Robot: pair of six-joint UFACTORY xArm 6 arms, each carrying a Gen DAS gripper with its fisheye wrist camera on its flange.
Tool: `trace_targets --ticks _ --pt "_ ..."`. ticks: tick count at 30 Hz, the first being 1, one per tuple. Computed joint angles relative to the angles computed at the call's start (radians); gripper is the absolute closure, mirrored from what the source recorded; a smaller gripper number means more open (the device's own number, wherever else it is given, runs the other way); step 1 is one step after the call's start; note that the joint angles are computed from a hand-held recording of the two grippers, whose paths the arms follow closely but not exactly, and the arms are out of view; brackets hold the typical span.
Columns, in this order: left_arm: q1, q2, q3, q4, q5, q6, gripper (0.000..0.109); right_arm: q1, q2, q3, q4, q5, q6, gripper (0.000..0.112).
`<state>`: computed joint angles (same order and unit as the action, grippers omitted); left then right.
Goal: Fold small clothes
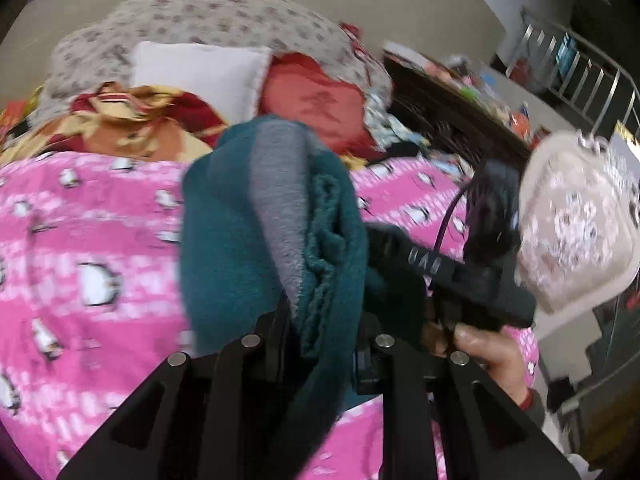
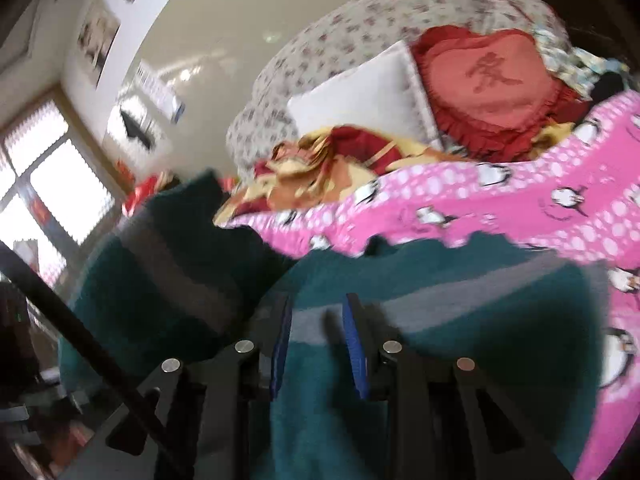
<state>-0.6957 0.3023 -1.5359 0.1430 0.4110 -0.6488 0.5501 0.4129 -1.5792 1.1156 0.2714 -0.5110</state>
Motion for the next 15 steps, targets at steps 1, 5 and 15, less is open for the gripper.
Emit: trace_targets --ticks 1,5,15 --pt "-0.012 0.046 -0.052 0.013 0.020 -0.013 0.088 -0.017 -0.019 0.022 0.085 0.002 -0.039 0.065" --pt "-0.039 0.203 -0.215 0.011 0.084 -0.056 0.087 -0.092 -0.078 0.099 0.375 0.081 -0.164 0.048" --pt "-0.091 0.156 -0.172 -0.144 0.073 0.133 0.052 -0.108 -0.079 0.096 0.455 0.286 -0.229 0.023"
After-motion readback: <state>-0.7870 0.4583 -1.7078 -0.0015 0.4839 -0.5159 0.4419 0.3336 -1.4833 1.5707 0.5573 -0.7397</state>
